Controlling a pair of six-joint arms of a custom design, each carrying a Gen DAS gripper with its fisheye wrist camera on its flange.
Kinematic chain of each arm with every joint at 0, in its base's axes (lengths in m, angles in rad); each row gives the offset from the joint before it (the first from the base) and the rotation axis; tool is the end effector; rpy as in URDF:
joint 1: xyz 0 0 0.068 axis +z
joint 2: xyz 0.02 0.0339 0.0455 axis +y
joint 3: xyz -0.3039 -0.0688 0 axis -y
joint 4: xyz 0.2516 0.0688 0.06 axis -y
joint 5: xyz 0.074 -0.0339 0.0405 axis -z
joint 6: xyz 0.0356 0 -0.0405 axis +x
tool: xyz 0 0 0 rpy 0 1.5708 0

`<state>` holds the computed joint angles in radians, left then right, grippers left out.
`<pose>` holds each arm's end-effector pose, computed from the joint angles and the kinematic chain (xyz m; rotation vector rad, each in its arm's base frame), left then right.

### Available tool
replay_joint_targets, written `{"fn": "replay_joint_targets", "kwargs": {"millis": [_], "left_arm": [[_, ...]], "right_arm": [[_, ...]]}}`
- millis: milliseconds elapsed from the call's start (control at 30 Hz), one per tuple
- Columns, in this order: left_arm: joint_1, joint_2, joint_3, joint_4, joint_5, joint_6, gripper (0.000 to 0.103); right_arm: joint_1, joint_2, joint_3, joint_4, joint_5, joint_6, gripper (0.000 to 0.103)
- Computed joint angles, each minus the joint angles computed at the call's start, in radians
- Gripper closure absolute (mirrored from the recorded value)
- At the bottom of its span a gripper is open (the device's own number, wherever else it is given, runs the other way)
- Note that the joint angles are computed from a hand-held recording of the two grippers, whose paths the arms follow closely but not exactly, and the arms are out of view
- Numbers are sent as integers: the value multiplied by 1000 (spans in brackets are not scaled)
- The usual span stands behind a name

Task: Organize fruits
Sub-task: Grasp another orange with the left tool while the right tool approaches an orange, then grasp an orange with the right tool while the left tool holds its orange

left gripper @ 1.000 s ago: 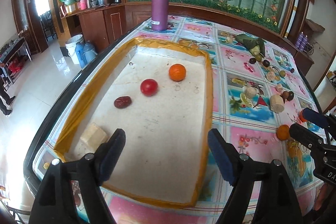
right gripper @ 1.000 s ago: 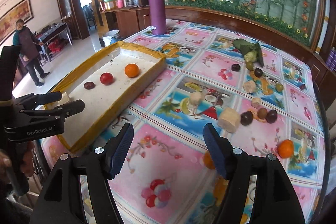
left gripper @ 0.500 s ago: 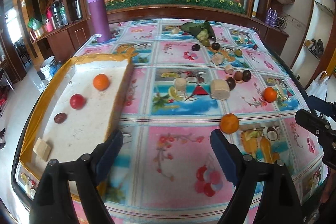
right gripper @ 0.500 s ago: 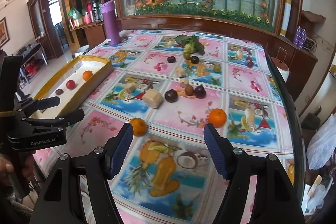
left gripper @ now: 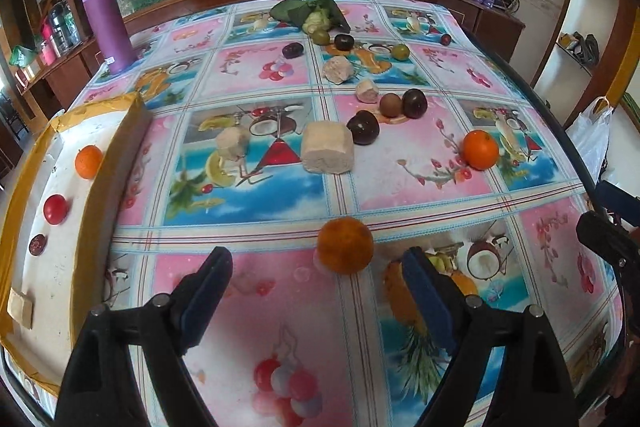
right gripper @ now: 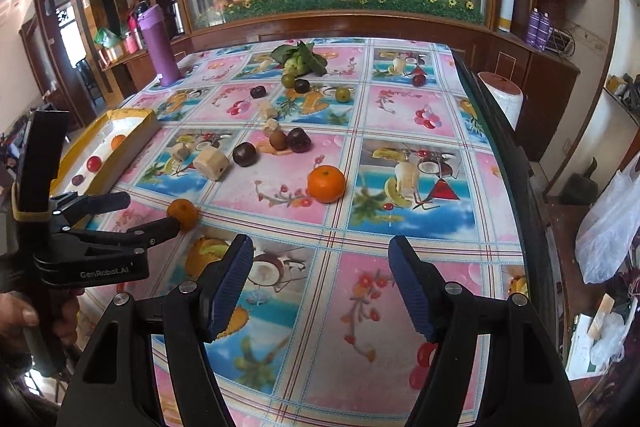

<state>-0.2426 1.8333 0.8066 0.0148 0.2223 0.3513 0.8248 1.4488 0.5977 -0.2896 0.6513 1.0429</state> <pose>0.3263 -0.0888 0.1306 0.8281 2.4258 -0.2456 0.1765 0.1591 0.1725 0.4323 2.3400 -0.0599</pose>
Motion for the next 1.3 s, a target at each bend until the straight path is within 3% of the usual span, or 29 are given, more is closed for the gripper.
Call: {"fn": "replay_joint_targets", "kwargs": {"millis": [67, 100, 200, 267, 500, 533, 600, 733, 967, 1133, 1300], "left_arm": [[-15, 22, 7, 12, -16, -13, 15], [-20, 33, 13, 10, -19, -19, 21], [-29, 69, 38, -11, -17, -22, 54], [-30, 66, 22, 24, -12, -18, 68], [-11, 74, 52, -23, 30, -19, 68], [-10, 75, 54, -24, 34, -20, 68], [-4, 76, 55, -25, 45, -19, 68], [20, 79, 70, -51, 80, -21, 69], [83, 53, 93, -127, 160, -22, 69], [106, -15, 58, -137, 186, 2, 69], [135, -83, 23, -140, 200, 38, 69]], "right_arm": [[-32, -2, -18, 35, -24, -30, 33], [-53, -2, -25, 53, -37, -50, 33], [-139, 12, -38, 132, -97, -141, 33], [-211, 42, -38, 202, -160, -220, 33], [-375, 243, 43, 346, -311, -414, 35], [-382, 275, 62, 342, -316, -438, 39], [-391, 317, 87, 332, -330, -475, 69], [-373, 323, 94, 321, -292, -496, 69], [-328, 177, 31, 305, -261, -428, 69], [-240, 78, 15, 220, -178, -354, 69], [-135, 81, 41, 138, -107, -280, 69]]}}
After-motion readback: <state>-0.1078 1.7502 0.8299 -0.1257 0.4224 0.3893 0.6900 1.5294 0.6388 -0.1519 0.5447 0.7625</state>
